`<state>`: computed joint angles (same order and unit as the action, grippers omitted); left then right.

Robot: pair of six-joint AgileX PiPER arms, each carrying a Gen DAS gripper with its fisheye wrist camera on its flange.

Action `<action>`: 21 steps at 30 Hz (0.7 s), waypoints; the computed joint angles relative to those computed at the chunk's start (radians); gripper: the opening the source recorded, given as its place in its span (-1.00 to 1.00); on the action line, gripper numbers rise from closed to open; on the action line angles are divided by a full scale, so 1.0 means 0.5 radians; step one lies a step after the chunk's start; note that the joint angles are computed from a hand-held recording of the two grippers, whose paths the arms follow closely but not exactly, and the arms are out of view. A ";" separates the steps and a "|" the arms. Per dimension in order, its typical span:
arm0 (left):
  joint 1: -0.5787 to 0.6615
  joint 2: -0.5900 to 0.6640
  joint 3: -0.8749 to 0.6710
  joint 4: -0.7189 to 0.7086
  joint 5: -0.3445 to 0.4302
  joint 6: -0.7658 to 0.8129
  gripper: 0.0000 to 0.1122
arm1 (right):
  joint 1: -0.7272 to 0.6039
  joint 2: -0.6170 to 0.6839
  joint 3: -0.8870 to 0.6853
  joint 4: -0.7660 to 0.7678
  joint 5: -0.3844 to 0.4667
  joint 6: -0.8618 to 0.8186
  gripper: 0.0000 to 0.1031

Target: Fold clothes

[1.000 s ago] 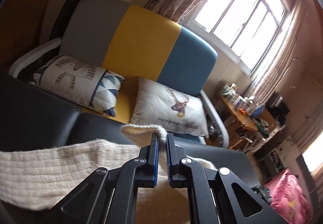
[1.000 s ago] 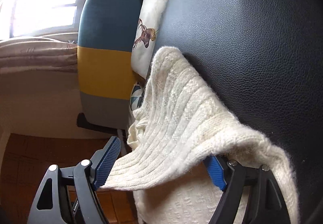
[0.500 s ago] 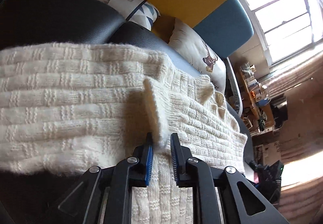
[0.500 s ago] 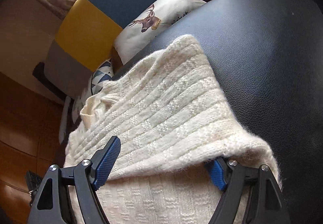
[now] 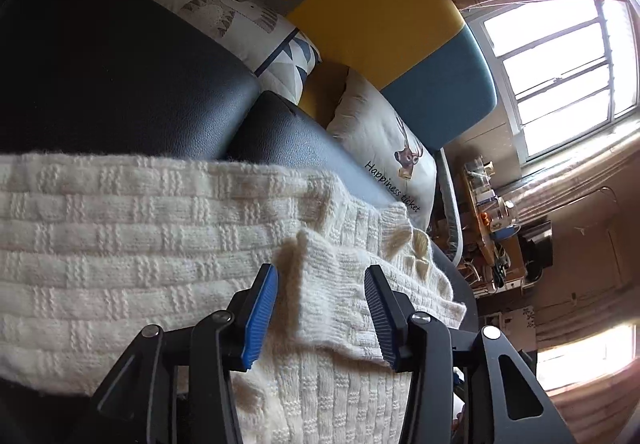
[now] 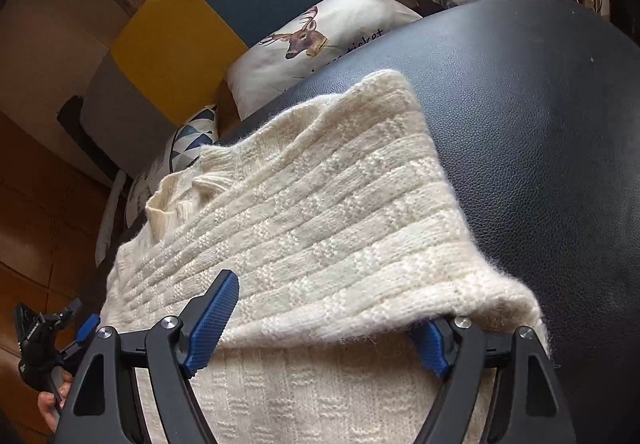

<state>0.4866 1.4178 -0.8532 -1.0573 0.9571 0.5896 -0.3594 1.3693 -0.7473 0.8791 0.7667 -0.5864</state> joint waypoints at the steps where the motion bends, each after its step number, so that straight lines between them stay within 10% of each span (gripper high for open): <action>1: 0.003 0.022 -0.029 -0.004 0.014 0.018 -0.17 | -0.035 0.011 0.005 0.059 0.026 -0.033 0.59; 9: -0.434 0.280 -0.314 0.486 -0.214 -0.288 -0.23 | -0.310 0.107 -0.014 0.338 0.297 -0.108 0.58; 12: -0.550 0.213 -0.284 0.538 -0.378 -0.301 -0.86 | -0.334 -0.005 -0.010 0.395 0.255 -0.200 0.58; 15: -0.484 0.044 -0.191 0.242 -0.465 -0.103 -0.86 | -0.324 -0.057 -0.018 0.384 0.279 -0.312 0.58; 21: -0.517 0.074 -0.177 0.569 -0.617 -0.302 -0.86 | -0.468 0.028 0.113 0.444 0.333 -0.479 0.53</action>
<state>0.2280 1.4550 -0.9415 -0.7730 0.6487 0.4385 -0.5936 1.3836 -0.6908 1.1014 0.9331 -0.8260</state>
